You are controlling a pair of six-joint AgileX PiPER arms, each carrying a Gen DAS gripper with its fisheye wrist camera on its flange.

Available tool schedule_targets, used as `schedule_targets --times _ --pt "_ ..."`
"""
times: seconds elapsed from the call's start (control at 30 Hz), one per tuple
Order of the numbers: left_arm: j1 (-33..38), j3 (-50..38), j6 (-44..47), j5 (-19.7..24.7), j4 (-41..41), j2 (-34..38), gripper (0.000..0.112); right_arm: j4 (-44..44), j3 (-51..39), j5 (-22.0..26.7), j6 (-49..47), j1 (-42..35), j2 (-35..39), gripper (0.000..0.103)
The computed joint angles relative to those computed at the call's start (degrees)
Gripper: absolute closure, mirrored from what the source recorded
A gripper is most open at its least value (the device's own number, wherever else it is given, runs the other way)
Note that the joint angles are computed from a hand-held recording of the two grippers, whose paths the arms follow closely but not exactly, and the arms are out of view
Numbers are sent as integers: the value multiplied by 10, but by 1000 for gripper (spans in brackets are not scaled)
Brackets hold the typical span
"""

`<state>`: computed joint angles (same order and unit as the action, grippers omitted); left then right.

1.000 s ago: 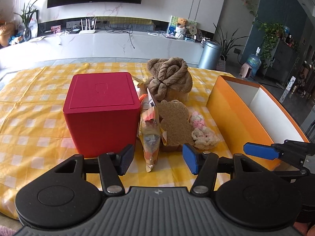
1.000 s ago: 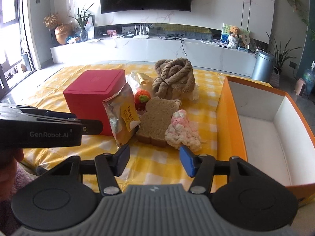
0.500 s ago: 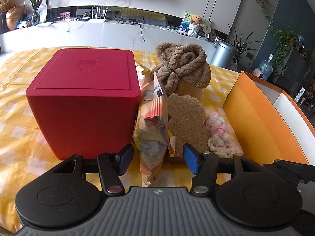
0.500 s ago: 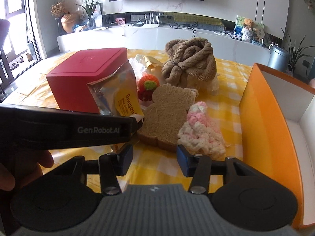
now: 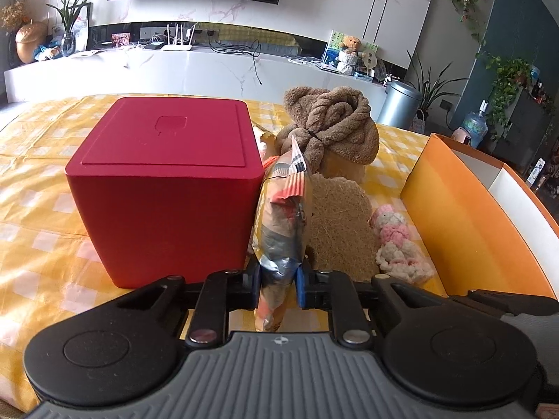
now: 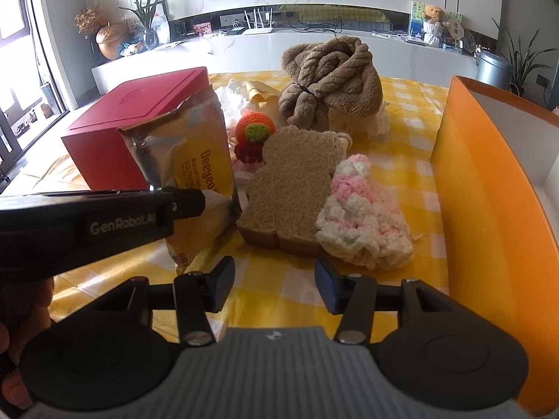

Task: Organize soft objects
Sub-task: 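Grasp the snack bag with the left tool while the right tool grasps the bear sponge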

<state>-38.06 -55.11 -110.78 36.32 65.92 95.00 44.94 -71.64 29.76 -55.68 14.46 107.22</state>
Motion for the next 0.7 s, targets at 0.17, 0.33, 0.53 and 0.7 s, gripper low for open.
schedule_targets --times 0.17,0.33,0.53,0.7 --pt "-6 17 1 2 -5 -19 92 1 -22 -1 15 13 23 41" --pt "-2 17 5 -2 -11 -18 92 -35 3 -83 64 23 8 25" --pt "-7 34 -6 5 -15 -37 93 -21 -7 -66 50 20 15 23" --pt "-18 40 0 24 -27 -47 93 -10 13 -75 1 40 7 24"
